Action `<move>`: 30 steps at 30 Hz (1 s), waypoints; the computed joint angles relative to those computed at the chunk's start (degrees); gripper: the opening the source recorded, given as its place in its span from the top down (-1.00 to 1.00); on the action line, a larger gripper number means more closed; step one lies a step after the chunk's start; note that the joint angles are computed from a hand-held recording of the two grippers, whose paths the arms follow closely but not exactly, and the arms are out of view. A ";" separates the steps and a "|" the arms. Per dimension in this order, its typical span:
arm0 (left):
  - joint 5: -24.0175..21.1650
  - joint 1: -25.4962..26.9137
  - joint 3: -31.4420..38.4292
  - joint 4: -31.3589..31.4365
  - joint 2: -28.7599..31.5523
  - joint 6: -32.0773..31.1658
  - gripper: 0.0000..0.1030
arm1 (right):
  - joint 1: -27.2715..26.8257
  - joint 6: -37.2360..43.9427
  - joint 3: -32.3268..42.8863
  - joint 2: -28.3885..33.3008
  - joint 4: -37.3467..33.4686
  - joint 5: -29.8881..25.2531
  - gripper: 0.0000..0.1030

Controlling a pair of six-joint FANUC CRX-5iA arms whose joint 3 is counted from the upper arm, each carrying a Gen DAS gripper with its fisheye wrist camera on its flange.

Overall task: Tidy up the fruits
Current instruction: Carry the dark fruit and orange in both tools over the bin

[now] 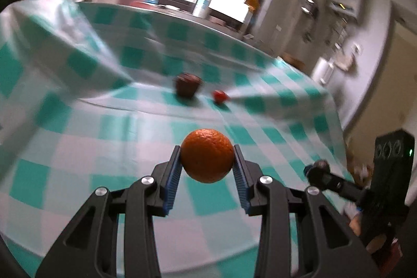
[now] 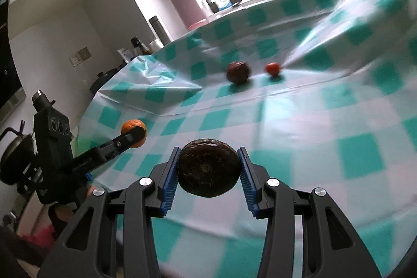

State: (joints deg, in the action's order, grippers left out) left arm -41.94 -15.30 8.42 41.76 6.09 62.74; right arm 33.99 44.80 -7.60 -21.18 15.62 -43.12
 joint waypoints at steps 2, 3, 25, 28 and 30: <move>-1.56 -1.41 0.74 -0.37 0.39 -0.85 0.26 | 0.28 -2.95 -3.38 -3.30 2.98 -0.07 0.15; -2.14 -2.11 1.25 -0.84 0.61 -1.06 0.26 | 0.39 -4.78 -5.47 -5.50 4.74 -0.28 0.15; -23.69 -23.05 24.32 -14.11 15.31 -10.87 0.26 | 6.62 -26.43 -24.50 -30.53 23.00 -32.13 0.15; -27.50 -26.31 28.03 -17.05 18.64 -12.91 0.26 | 2.71 -24.25 -23.80 -28.73 16.97 -37.40 0.15; -30.29 -28.17 30.43 -18.99 20.95 -14.08 0.26 | -0.43 -21.88 -23.65 -27.96 12.35 -38.69 0.15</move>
State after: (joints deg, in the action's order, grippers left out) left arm -72.23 -43.47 38.84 22.77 27.04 48.66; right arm 33.57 22.92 -31.25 -49.14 27.97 -81.81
